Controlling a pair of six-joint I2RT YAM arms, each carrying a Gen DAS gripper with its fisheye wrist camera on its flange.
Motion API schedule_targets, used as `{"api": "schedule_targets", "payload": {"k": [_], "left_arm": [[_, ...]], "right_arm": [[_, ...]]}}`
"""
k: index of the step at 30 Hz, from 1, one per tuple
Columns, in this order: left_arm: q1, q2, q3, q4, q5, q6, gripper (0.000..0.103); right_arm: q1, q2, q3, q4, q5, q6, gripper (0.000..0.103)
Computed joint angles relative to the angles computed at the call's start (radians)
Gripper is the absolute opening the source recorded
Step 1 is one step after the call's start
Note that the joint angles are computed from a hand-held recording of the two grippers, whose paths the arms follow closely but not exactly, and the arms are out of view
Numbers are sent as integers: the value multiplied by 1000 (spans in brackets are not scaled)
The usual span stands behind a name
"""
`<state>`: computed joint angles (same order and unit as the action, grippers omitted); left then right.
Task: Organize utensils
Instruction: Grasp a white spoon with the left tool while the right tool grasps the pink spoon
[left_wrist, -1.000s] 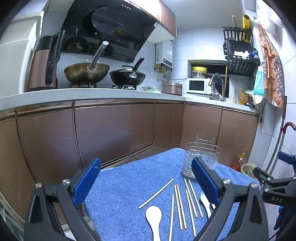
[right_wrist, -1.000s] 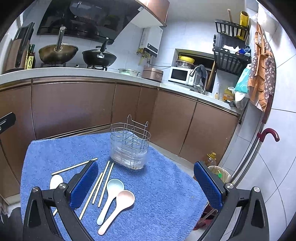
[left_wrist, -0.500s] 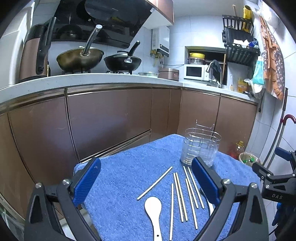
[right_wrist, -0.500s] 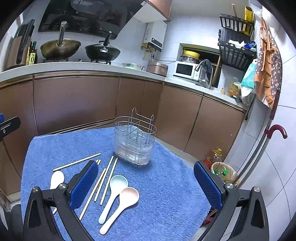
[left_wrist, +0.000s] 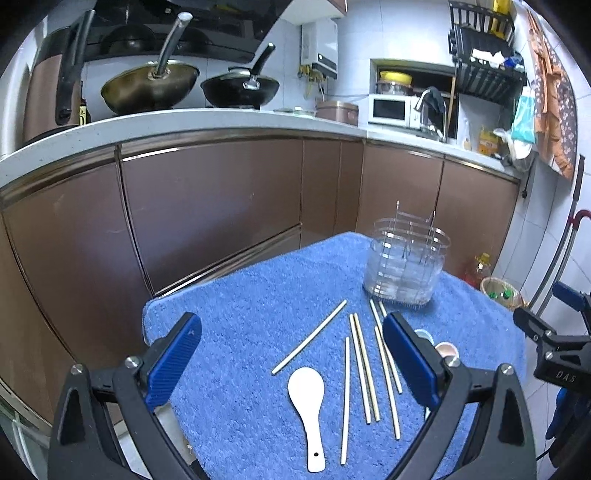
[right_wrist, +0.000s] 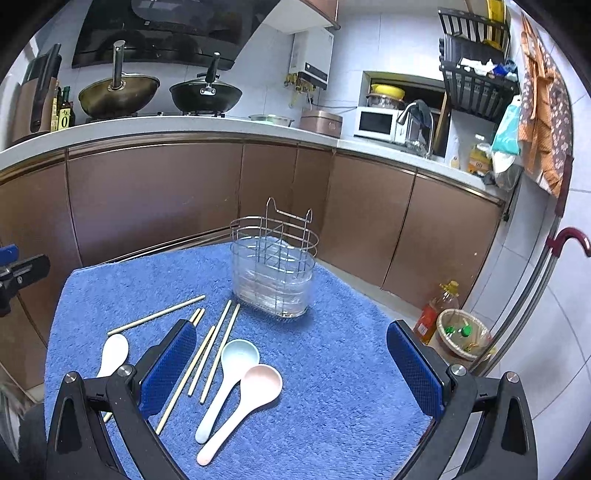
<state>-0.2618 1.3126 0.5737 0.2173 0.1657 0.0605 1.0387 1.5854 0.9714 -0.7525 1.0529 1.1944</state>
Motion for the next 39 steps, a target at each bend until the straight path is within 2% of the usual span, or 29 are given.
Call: {"api": "schedule_targets", "payload": {"k": [6, 9, 13, 16, 17, 18, 20, 23, 26, 31, 35, 39], "left_arm": [[51, 119, 87, -81, 95, 10, 99], [115, 240, 192, -184, 217, 11, 98], [183, 397, 325, -318, 387, 33, 97], [207, 523, 431, -422, 480, 57, 97], [210, 564, 465, -450, 495, 64, 97], [212, 600, 495, -471, 500, 68, 96], [215, 655, 548, -523, 528, 82, 95], [214, 722, 610, -585, 556, 124, 90], [209, 779, 665, -644, 570, 168, 81], [196, 827, 713, -688, 563, 211, 72], [178, 874, 764, -713, 542, 211, 59], [170, 907, 795, -724, 530, 205, 55]], "right_arm": [[-49, -37, -76, 145, -69, -102, 103], [-88, -64, -130, 245, -136, -163, 102], [-176, -101, -232, 428, -303, -256, 91], [-263, -123, -320, 591, -477, -316, 75], [-300, -130, -351, 650, -547, -336, 65], [-333, -129, -372, 695, -604, -350, 54], [-408, -107, -406, 777, -727, -382, 44], [-498, -46, -432, 880, -884, -430, 37], [-570, 26, -429, 940, -993, -459, 36], [-627, 71, -410, 955, -1042, -509, 36], [-680, 122, -379, 956, -1118, -578, 36], [-727, 183, -356, 973, -1198, -627, 36]]}}
